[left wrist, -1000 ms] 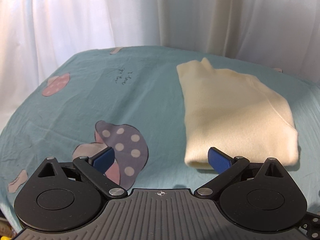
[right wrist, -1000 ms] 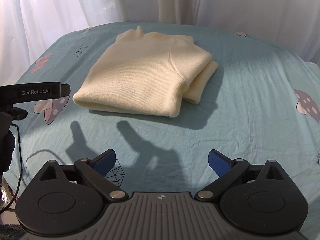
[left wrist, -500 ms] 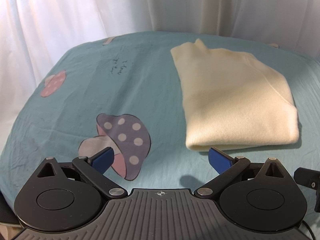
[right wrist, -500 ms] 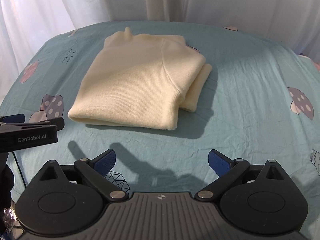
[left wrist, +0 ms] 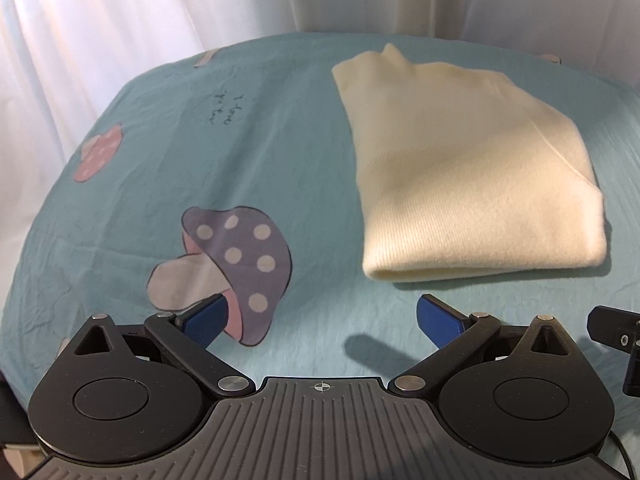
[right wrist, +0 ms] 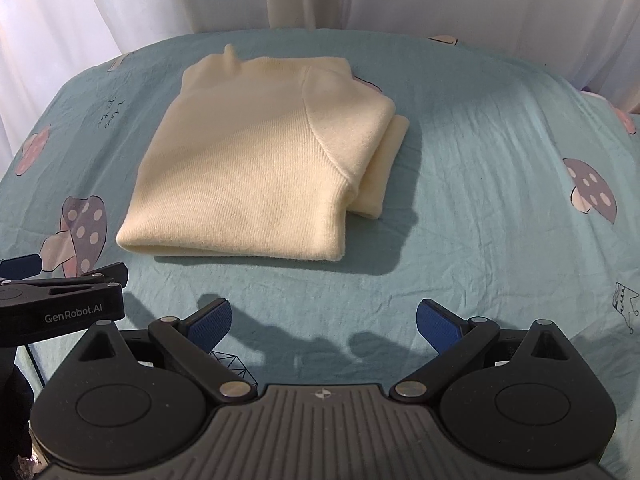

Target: Fold small clothes

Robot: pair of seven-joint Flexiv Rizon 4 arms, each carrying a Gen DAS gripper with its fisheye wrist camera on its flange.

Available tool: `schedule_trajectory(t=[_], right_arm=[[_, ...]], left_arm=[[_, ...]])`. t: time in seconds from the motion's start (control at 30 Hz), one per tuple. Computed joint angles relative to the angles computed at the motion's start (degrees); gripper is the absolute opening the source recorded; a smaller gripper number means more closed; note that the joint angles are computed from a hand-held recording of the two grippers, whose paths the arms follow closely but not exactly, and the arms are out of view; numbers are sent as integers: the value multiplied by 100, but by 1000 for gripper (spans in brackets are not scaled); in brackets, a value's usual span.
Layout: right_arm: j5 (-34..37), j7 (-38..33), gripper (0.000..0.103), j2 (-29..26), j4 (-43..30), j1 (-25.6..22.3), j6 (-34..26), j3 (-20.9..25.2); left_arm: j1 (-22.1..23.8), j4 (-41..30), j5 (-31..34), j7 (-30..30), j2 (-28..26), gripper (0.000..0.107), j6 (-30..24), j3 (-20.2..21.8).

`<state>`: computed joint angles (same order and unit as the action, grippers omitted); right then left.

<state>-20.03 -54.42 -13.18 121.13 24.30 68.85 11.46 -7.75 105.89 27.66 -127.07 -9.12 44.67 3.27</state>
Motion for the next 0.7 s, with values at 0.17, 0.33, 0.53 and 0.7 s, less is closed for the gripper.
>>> schedule_trajectory(t=[0.17,0.33,0.53,0.7], right_arm=[[-69,55,99,-21,-8,15,-29,-44],[-136,137,99,-28,5,18,2,-65],[-89,109,99,-53,-34,-9,-31,-47],[-181,178,99,-45,-18,7,-32,-88]], left_arm=[[17,-32,-79,67,-45,103,-19,-6],[3,-83,-98,141,-86,103,-81,-6],[-10,-110,-138,209,-123,103,-103,6],[-9,-95,-173,212,-120,103,-91,17]])
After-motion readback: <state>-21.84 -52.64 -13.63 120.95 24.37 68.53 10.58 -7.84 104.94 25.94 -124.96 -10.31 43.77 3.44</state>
